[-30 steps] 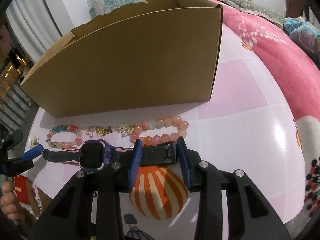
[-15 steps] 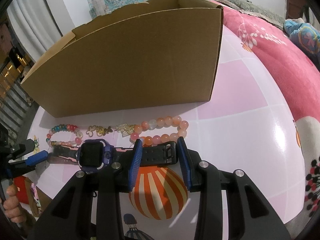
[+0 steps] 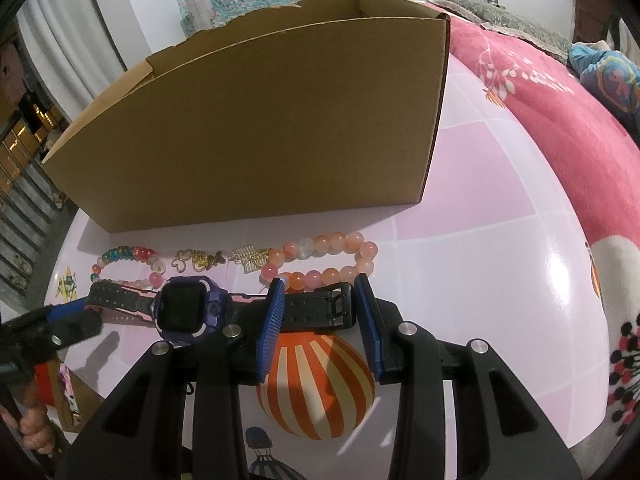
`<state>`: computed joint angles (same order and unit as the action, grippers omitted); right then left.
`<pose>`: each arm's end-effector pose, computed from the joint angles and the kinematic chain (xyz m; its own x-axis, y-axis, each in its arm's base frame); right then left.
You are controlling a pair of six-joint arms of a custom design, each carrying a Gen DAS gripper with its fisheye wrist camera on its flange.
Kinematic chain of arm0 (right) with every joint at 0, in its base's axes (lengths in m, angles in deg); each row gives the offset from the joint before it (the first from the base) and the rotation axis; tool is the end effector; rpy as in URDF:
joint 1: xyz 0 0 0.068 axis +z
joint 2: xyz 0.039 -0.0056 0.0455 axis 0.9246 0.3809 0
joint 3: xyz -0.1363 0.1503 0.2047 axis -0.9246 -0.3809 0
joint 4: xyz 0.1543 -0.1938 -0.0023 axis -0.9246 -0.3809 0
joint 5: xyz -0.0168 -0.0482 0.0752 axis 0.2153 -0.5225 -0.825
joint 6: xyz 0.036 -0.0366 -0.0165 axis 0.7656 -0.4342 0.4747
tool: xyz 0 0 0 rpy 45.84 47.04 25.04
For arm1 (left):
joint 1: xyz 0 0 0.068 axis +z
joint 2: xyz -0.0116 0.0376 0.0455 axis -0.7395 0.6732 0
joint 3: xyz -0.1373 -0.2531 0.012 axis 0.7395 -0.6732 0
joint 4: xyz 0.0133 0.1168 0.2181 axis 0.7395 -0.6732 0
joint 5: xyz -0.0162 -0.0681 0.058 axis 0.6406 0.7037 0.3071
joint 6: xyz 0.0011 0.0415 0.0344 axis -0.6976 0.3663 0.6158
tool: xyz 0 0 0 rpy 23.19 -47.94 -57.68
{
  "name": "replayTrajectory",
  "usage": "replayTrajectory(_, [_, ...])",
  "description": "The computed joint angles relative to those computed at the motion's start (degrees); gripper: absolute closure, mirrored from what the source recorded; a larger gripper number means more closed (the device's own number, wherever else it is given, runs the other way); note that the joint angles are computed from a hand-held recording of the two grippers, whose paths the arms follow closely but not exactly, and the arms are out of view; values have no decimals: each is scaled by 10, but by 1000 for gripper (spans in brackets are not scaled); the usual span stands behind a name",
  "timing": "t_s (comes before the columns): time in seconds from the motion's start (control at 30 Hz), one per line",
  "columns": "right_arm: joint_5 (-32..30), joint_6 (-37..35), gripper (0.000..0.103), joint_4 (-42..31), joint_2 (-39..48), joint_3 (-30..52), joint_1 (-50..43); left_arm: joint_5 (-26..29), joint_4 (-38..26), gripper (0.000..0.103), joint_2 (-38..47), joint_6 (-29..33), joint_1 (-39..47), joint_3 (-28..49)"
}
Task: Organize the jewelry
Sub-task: 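Grasp the watch strap with the left gripper while the right gripper opens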
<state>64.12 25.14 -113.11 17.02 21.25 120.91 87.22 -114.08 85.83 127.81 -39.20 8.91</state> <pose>0.1120 0.1196 0.2797 -0.6989 0.4675 -0.5412 0.4536 0.8748 0.1699 0.2583 0.0165 0.2482 -0.7683 0.4134 -0.4886 0.6131 0.6947 -0.3763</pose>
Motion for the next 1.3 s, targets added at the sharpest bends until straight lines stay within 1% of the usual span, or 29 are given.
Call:
replayTrajectory(0.03, [0,1,67,0,0,0,1,-13,21,53,-16,-3,-11,-15])
replayTrajectory(0.1, [1,3,67,1,-3,-2,2,-44,61,64,-45,-9,-33,-44])
replayTrajectory(0.13, [0,3,67,4,-7,-4,2,-53,70,66,-50,-5,-35,-50])
replayTrajectory(0.17, [-1,2,67,6,-11,-7,0,-65,89,73,-63,-8,-41,-63])
replayTrajectory(0.2, [-2,1,67,8,-14,-9,-1,-69,95,80,-67,5,-34,-68])
replayTrajectory(0.23, [-3,0,67,10,-19,-11,-3,-76,104,82,-73,7,-37,-76])
replayTrajectory(0.3, [-5,-4,67,15,-27,-17,-7,-94,130,93,-87,8,-42,-92])
replayTrajectory(0.4, [-7,-9,67,17,-31,-20,-11,-113,160,100,-108,3,-57,-113])
replayTrajectory(0.53, [-11,-8,67,13,-38,-21,-6,-123,186,100,-142,1,-74,-140])
replayTrajectory(0.57, [-11,-4,67,10,-38,-21,-2,-123,185,101,-148,8,-73,-144])
replayTrajectory(0.6, [-11,1,67,5,-39,-20,2,-115,173,101,-148,29,-55,-140])
replayTrajectory(0.63, [-11,8,67,0,-41,-20,8,-117,171,101,-158,30,-58,-148])
replayTrajectory(0.73, [-9,38,67,-21,-41,-15,33,-120,165,101,-156,42,-50,-149])
replayTrajectory(0.8, [-12,45,67,-28,-42,-14,38,-115,167,101,-158,48,-43,-155])
replayTrajectory(0.9, [-15,60,67,-32,-63,-21,45,-108,164,100,-156,56,-33,-153])
replayTrajectory(1.03, [-16,44,67,-25,-93,-33,15,-104,168,100,-154,58,-31,-154])
replayTrajectory(1.13, [-18,10,68,-17,-94,-30,-14,-102,169,100,-155,62,-29,-156])
replayTrajectory(1.17, [-19,7,70,-9,-87,-30,-16,-102,168,100,-157,64,-28,-158])
replayTrajectory(1.2, [-26,-9,75,0,-89,-32,-29,-101,167,100,-158,65,-26,-158])
replayTrajectory(1.23, [-35,-27,77,11,-88,-36,-42,-100,166,100,-157,65,-25,-157])
replayTrajectory(1.3, [-48,-38,84,23,-81,-40,-49,-98,166,100,-156,66,-24,-157])
